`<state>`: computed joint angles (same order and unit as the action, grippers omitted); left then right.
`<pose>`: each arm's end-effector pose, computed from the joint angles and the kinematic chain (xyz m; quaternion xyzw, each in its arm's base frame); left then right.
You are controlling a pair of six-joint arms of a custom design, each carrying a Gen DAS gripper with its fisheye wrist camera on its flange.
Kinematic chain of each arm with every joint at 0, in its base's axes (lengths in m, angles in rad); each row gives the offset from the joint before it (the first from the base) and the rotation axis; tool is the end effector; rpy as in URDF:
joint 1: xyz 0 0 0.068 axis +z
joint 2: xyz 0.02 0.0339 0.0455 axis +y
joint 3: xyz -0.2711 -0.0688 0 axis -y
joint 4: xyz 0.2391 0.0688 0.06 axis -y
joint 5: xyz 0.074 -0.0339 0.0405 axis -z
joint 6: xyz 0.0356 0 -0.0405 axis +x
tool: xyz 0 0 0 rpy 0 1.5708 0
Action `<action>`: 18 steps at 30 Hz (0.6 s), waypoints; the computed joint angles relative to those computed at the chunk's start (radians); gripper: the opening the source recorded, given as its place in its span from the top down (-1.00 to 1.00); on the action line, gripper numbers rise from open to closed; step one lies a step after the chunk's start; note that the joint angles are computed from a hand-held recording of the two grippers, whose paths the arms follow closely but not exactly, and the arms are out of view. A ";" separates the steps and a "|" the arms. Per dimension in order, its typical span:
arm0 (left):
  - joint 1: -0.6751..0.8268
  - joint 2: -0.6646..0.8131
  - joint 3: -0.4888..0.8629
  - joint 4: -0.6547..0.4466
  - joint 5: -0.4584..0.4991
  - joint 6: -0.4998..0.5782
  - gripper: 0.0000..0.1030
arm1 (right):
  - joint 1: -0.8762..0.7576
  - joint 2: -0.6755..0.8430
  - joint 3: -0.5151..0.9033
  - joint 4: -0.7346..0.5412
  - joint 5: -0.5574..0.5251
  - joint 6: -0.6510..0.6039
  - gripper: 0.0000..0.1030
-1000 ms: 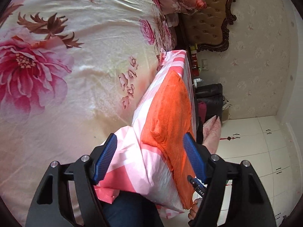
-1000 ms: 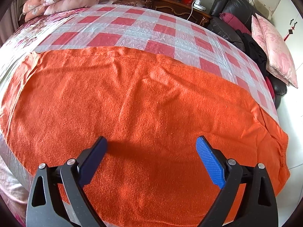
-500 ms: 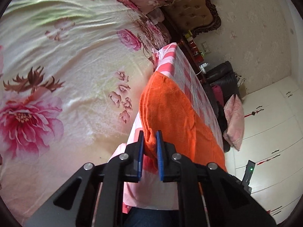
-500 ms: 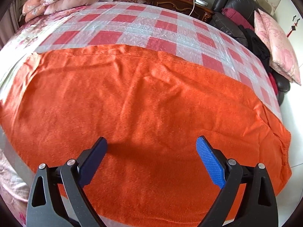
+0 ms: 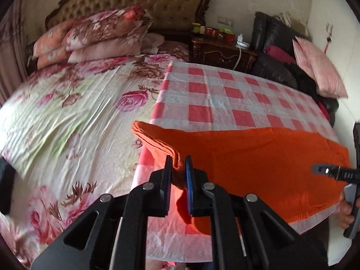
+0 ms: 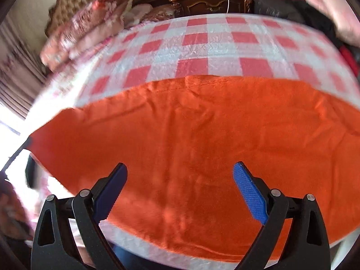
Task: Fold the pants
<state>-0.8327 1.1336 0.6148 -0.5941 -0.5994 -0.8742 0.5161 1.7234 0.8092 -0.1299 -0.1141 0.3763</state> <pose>0.1416 -0.1258 0.1999 -0.0863 0.9289 0.0256 0.3592 0.2673 0.1563 0.1341 -0.0821 0.9606 0.1618 0.2107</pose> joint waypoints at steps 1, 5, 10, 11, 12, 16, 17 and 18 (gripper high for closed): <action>-0.059 0.120 0.072 -0.007 -0.042 -0.003 0.79 | -0.026 -0.007 -0.008 0.009 -0.044 0.008 -0.78; -0.257 0.571 0.374 0.021 -0.128 0.074 0.79 | -0.139 -0.024 -0.041 0.041 -0.201 0.033 -0.78; -0.363 0.899 0.557 0.141 -0.081 0.111 0.79 | -0.255 -0.002 -0.053 0.058 -0.370 0.038 -0.74; -0.369 0.928 0.566 0.158 -0.076 0.102 0.79 | -0.265 0.005 -0.047 0.053 -0.391 0.030 -0.73; -0.374 0.944 0.565 0.170 -0.080 0.091 0.79 | -0.270 0.015 -0.042 0.049 -0.409 0.022 -0.72; -0.380 0.918 0.519 0.217 -0.124 0.058 0.79 | -0.259 0.075 0.010 0.029 -0.479 0.014 -0.71; -0.380 0.908 0.510 0.228 -0.135 0.052 0.79 | -0.249 0.095 0.032 0.013 -0.490 0.014 -0.70; -0.376 0.887 0.491 0.243 -0.143 0.050 0.79 | -0.237 0.113 0.055 -0.003 -0.497 0.015 -0.69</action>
